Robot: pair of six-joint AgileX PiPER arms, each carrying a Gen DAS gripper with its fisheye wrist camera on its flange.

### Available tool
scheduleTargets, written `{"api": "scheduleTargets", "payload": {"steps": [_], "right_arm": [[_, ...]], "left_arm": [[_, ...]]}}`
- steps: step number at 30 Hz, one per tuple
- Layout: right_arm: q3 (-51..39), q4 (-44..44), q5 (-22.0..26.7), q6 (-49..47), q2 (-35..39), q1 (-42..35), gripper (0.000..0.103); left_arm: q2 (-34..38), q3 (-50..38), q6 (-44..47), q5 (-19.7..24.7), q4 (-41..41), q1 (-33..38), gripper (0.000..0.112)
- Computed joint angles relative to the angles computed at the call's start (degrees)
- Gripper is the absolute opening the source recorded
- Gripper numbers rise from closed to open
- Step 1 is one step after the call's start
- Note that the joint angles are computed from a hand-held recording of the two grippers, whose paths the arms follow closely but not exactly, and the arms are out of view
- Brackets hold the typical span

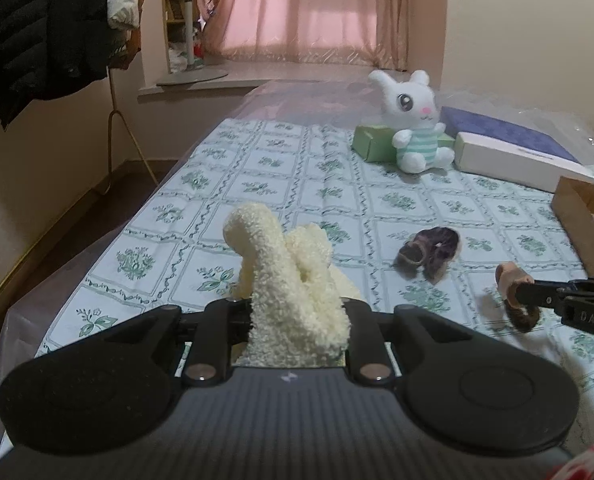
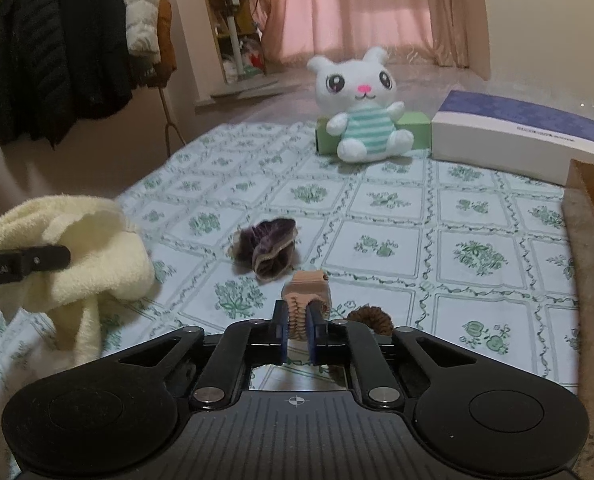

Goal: Organize soft objects
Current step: 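Close right gripper on the beige hair tie while left gripper holds the yellow towel, then carry the yellow towel and beige hair tie over the box with both tools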

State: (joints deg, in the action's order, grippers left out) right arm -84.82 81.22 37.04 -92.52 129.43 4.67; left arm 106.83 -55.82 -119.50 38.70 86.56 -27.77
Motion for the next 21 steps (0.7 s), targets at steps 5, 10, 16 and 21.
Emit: {"api": "scheduleTargets", "payload": {"steps": [5,10,16,21], "right_arm": [[3.2,1.6,3.8,-1.3,-3.4,-3.5,0.007],[6.7,1.2,7.3,-1.6,-7.2,-8.7,0.007],[8.3,-2.1,10.3,-0.5,-10.2,-15.9,0.007],[6.4,-4.1,12.8,1.1,-10.6,-21.8,0.007]], "left_arm": [[-3.0,0.4,1.6,1.9,-0.8,-2.8,0.018],[-5.2,-1.5,6.0,3.9,-3.3,-5.9,0.018],[-4.4,-8.0,13.0,5.0,-6.7,-10.2,0.018],[-0.1,-17.2,20.6,3.3,-9.9,-12.6,0.018]]}}
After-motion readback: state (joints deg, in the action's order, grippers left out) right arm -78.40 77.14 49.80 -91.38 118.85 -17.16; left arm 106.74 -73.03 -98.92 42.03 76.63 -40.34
